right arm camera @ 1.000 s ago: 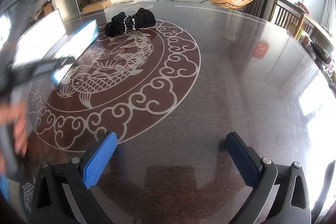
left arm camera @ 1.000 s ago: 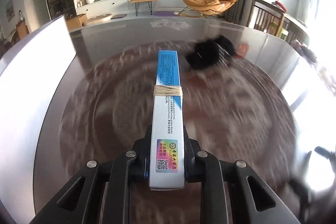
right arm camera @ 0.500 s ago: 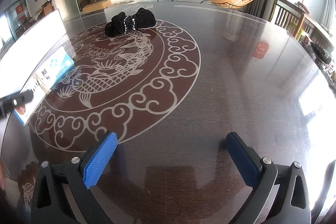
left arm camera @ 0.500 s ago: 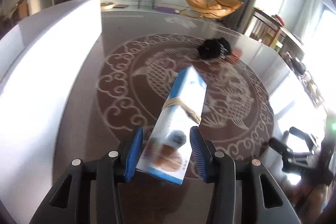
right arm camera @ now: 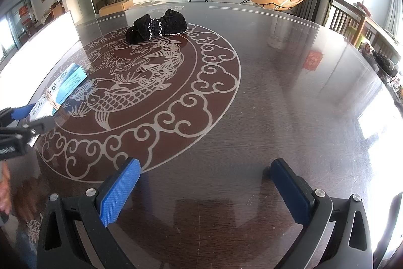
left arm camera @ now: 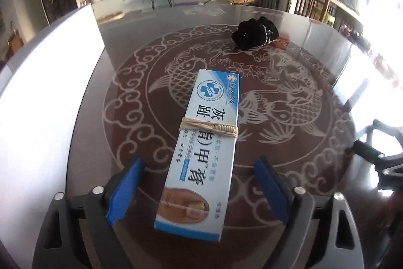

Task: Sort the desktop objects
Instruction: 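Hold the nail cream box in the left tool while the right tool grasps the black fabric item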

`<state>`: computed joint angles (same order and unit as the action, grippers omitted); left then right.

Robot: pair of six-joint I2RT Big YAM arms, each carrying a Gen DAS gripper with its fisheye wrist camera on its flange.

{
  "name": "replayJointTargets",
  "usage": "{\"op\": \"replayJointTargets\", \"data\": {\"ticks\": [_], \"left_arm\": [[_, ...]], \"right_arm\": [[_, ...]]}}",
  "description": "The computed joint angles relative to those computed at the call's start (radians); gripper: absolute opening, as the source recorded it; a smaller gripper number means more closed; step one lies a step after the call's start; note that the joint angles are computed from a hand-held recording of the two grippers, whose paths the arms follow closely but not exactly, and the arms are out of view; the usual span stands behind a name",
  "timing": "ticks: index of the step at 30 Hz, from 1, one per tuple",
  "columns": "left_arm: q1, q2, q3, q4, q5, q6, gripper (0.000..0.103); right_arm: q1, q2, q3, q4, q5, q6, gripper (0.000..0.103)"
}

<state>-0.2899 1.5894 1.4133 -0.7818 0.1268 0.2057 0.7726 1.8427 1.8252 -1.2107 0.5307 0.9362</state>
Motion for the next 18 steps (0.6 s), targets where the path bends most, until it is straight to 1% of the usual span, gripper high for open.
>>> {"op": "replayJointTargets", "data": {"ticks": [1, 2, 3, 4, 6, 16, 18], "left_arm": [[0.001, 0.010, 0.012, -0.011, 0.006, -0.009, 0.096], [0.001, 0.019, 0.021, -0.010, -0.004, -0.018, 0.097], [0.000, 0.026, 0.028, -0.014, -0.012, -0.026, 0.103], [0.001, 0.038, 0.042, -0.025, -0.018, -0.039, 0.103], [-0.001, 0.045, 0.050, -0.025, -0.026, -0.048, 0.103], [-0.003, 0.040, 0.039, -0.014, -0.029, -0.052, 0.103], [-0.003, 0.040, 0.039, -0.013, -0.031, -0.052, 0.103]], "right_arm": [[0.000, 0.000, 0.000, 0.000, 0.000, 0.000, 0.103], [-0.001, 0.000, 0.000, 0.001, 0.000, -0.001, 0.103], [0.000, 0.000, 0.001, 0.000, 0.000, 0.000, 0.103], [0.000, 0.000, 0.001, 0.000, 0.000, 0.000, 0.103], [0.000, 0.000, 0.001, 0.000, 0.000, 0.000, 0.103], [0.000, 0.001, 0.001, 0.001, 0.000, -0.003, 0.103], [-0.010, 0.011, 0.024, 0.013, -0.023, -0.041, 0.103]]}}
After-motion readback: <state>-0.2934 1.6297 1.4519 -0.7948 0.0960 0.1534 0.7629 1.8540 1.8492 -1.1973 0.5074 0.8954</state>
